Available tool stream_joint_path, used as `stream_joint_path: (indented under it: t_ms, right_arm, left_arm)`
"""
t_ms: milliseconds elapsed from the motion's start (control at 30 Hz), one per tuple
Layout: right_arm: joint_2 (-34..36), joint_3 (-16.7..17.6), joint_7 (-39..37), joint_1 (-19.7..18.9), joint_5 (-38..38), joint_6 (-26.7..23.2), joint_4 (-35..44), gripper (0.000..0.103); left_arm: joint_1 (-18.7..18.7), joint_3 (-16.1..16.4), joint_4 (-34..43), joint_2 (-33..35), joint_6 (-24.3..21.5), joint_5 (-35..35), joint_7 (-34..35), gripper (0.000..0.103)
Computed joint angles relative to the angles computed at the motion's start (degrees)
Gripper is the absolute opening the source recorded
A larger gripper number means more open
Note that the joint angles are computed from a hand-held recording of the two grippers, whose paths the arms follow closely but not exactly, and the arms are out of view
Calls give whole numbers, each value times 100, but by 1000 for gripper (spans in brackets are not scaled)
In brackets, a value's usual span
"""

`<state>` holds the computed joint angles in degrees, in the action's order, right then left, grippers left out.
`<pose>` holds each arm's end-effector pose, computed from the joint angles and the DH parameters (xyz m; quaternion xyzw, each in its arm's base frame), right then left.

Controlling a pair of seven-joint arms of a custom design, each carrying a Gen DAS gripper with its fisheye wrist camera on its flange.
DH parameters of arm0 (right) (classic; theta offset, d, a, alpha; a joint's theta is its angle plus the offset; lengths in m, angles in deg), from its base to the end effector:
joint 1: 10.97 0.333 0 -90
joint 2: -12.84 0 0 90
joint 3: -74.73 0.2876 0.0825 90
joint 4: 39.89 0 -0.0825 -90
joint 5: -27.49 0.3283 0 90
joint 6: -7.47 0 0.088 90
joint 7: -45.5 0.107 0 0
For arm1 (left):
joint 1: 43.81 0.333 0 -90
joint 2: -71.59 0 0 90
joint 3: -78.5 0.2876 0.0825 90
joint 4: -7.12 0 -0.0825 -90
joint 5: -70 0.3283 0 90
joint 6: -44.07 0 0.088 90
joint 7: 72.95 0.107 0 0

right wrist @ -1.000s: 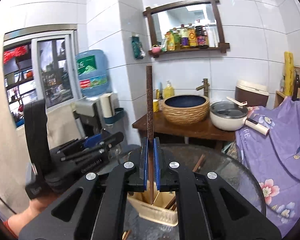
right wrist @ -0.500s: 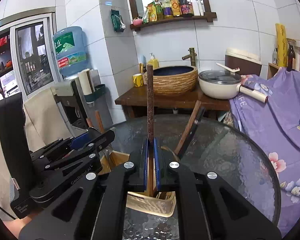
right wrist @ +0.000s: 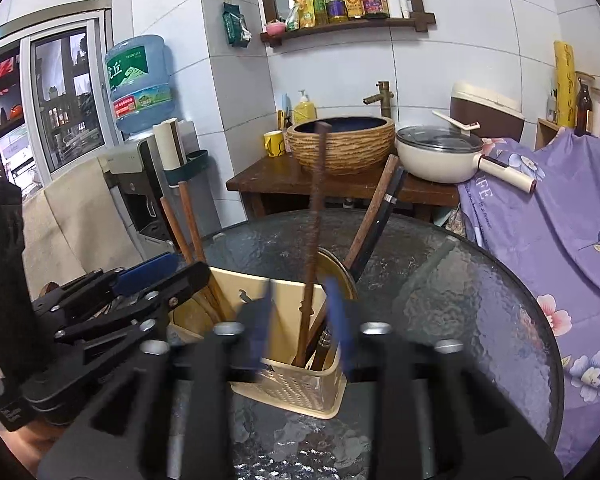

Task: Organize utensils
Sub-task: 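Carry the spoon and brown chopstick into the cream basket and release both, then grasp a black gold-tipped chopstick with the left tool while the right tool grasps a brown chopstick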

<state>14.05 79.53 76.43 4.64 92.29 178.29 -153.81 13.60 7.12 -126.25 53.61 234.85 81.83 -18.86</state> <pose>0.5299 0.1294 0.5301 -0.7039 0.4947 -0.2151 0.4621 0.4668 -0.1867 0.5076 -0.5976 0.6039 -0.4138 0.3272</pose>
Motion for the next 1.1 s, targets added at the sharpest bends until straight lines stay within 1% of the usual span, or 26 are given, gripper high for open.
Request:
stream_joint_path:
  t_ms: [33,67,133,167,233,300,333,400,433,467,500,533,567,633,667,733,767,867,933,967,1000,1067,1100]
  right_arm:
    - [-50,35,-413,16,421,141,-8,63]
    - [-88,59,-755,53,730,330,-19,63]
    - [-224,58,-1066,130,866,547,-153,63]
    - [-301,39,-1104,164,874,587,-236,63]
    - [-523,-9,-1501,280,1220,714,-463,63]
    - [-737,-60,-1396,369,1130,742,-778,63]
    - [-855,-88,-1211,398,931,690,-984,63]
    - [-1082,-139,-764,453,428,476,-1426,63]
    - [-1160,-159,-594,492,242,385,-1625,63]
    - [-1222,-119,-212,471,-174,230,-1860,63]
    - [-1237,-106,19,493,-415,148,-1992,63]
    - [-1239,-97,225,525,-629,50,-2125,63]
    - [-1210,-70,427,572,-852,-59,-2269,63]
    - [-1115,-49,729,685,-1179,-83,-2450,62]
    - [-1055,-47,868,747,-1325,-101,-2515,61]
    - [-922,-65,1077,900,-1475,-213,-2603,53]
    - [-855,-73,1170,945,-1519,-274,-2612,52]
    - [-675,-24,1431,1023,-1594,-362,-2628,46]
    - [-568,54,1751,1012,-1852,-343,-2622,41]
    - [-518,75,1830,1014,-1916,-338,-2601,40]
    - [-507,114,1882,1028,-1970,-213,-2634,40]
    - [-510,177,2351,970,-2520,-138,-2672,35]
    - [-495,179,2513,953,-2736,-180,-2632,32]
  left_arm:
    - [-301,302,-159,-176,86,-59,-46,55]
    - [-479,478,-274,-314,138,-117,-70,63]
    - [-1067,1041,-619,-565,262,-214,-41,70]
    - [-1283,1249,-828,-782,303,-317,-42,75]
    - [-1522,1479,-1197,-1255,252,-516,-86,78]
    - [-1945,1874,-1619,-1537,166,-590,-102,78]
    - [-2130,2046,-1752,-1562,136,-595,-94,78]
    - [-2668,2536,-2161,-1616,36,-602,-56,78]
    - [-2772,2627,-2284,-1663,-26,-609,-58,78]
    - [-2900,2731,-2468,-1737,-126,-613,-72,78]
    - [-2960,2793,-2543,-1751,-185,-596,-89,78]
    - [-3114,2923,-2699,-1748,-286,-581,-109,77]
    - [-3254,3045,-2812,-1708,-364,-566,-143,72]
    - [-3630,3403,-2965,-1552,-536,-516,-169,66]
    - [-3816,3584,-3050,-1455,-603,-490,-176,59]
    - [-3985,3746,-3176,-1397,-681,-433,-234,52]
    - [-4040,3781,-3246,-1406,-692,-405,-277,51]
    - [-4107,3817,-3356,-1409,-709,-307,-352,50]
    - [-4217,3919,-3412,-1360,-674,-273,-383,50]
    - [-4276,3985,-3428,-1326,-658,-271,-389,50]
    - [-4290,4003,-3444,-1303,-636,-264,-393,50]
    - [-4311,4001,-3478,-1286,-616,-259,-403,50]
    - [-4359,4018,-3486,-1296,-637,-269,-412,50]
